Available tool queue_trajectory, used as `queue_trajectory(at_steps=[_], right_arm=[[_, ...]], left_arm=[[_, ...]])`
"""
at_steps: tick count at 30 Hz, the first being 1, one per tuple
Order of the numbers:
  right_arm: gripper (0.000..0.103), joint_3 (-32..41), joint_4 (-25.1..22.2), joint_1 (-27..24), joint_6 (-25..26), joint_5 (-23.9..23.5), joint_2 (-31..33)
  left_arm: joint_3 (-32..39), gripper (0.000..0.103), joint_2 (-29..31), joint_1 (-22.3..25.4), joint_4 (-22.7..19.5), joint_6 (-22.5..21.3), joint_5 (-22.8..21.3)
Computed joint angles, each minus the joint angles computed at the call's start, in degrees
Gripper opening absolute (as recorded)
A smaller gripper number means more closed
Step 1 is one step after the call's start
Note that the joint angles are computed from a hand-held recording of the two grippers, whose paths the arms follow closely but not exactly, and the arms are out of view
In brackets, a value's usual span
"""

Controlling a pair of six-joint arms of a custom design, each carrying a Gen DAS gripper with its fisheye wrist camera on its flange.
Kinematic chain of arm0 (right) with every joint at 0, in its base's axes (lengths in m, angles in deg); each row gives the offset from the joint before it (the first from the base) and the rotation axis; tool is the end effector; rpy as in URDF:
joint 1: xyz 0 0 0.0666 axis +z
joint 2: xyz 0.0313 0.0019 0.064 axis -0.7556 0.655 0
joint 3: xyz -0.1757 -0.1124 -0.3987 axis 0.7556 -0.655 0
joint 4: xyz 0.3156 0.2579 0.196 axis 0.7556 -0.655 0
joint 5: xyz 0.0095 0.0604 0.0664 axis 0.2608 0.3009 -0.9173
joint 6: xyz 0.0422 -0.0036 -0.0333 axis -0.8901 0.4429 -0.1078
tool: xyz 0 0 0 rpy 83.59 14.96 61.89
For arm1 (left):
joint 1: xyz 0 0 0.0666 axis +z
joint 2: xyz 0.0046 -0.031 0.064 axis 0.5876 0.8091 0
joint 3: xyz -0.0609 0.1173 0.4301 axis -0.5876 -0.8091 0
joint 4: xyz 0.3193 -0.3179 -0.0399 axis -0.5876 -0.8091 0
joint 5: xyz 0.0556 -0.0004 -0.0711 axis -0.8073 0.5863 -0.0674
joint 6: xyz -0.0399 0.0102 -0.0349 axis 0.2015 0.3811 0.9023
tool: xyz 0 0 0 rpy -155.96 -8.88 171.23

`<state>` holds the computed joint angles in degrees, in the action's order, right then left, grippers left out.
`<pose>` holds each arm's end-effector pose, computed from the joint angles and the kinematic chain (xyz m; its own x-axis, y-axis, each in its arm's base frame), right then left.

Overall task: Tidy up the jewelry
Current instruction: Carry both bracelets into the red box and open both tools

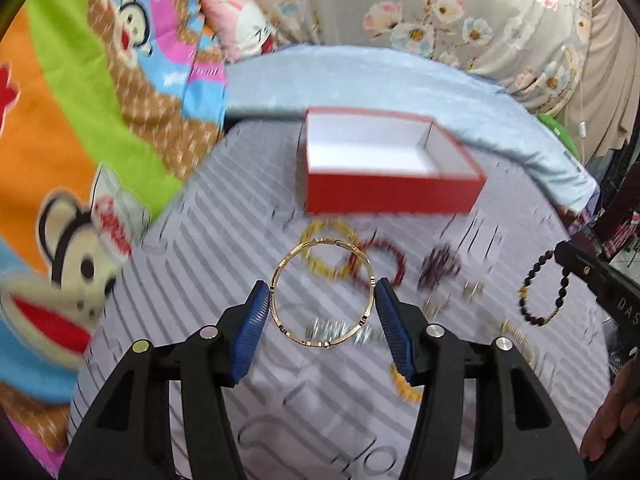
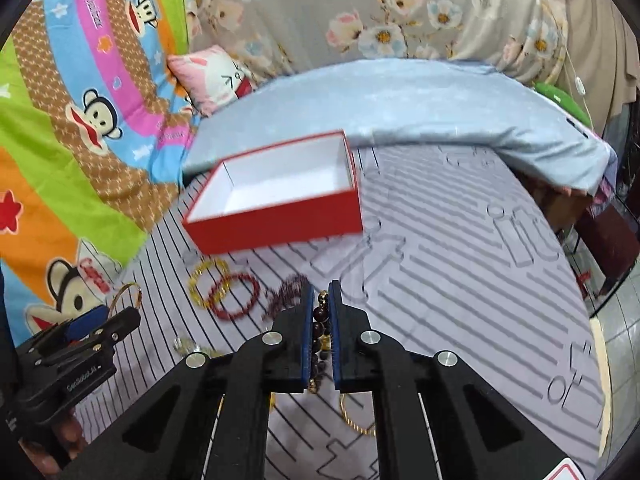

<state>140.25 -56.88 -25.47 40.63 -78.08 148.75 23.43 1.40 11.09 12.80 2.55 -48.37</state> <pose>0.4515 0.1994 0.6364 -0.6893 -0.0815 -0.7199 -0.3121 0.9302 0.1935 0.3762 -0.1597 0.6100 -0.6854 -0.2271 -0.6918 -0.2418 0.9672 -0.0779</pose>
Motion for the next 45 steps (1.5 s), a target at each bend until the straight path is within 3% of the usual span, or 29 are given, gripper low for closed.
queue_trajectory(at_steps=[5,11,19,29,31,33,45], right_arm=[[0.007,7.55,-0.31,-1.26,1.19,-2.8,5.16],[0.007,19.19,-2.16,-2.31,2.11,-7.01,14.45],[0.007,35.9,-6.51,-2.68,2.14,-10.46,28.02],[0.007,46.62,-11.91,-1.87,5.15,-9.96,37.28],[0.011,46.55,-11.89,-1.59,5.71,-8.85,37.72],[0.022,45.79,-11.39,-1.3,6.54,-7.17,37.68],[0.022,40.97,-10.09,-1.43,6.59,-8.41,35.8]], left_arm=[[7.58,0.053,5.1,3.55,2.4,-4.62,3.67],[16.16,0.053,12.62,6.56,4.25,-9.34,4.34],[24.79,0.053,22.2,9.72,4.33,-11.83,8.58],[29.3,0.054,29.17,11.77,3.49,-14.07,9.33],[29.36,0.055,29.62,12.15,3.47,-13.85,9.69],[29.02,0.064,29.69,12.19,4.06,-14.19,8.97],[26.05,0.066,28.3,11.93,5.95,-14.41,5.6]])
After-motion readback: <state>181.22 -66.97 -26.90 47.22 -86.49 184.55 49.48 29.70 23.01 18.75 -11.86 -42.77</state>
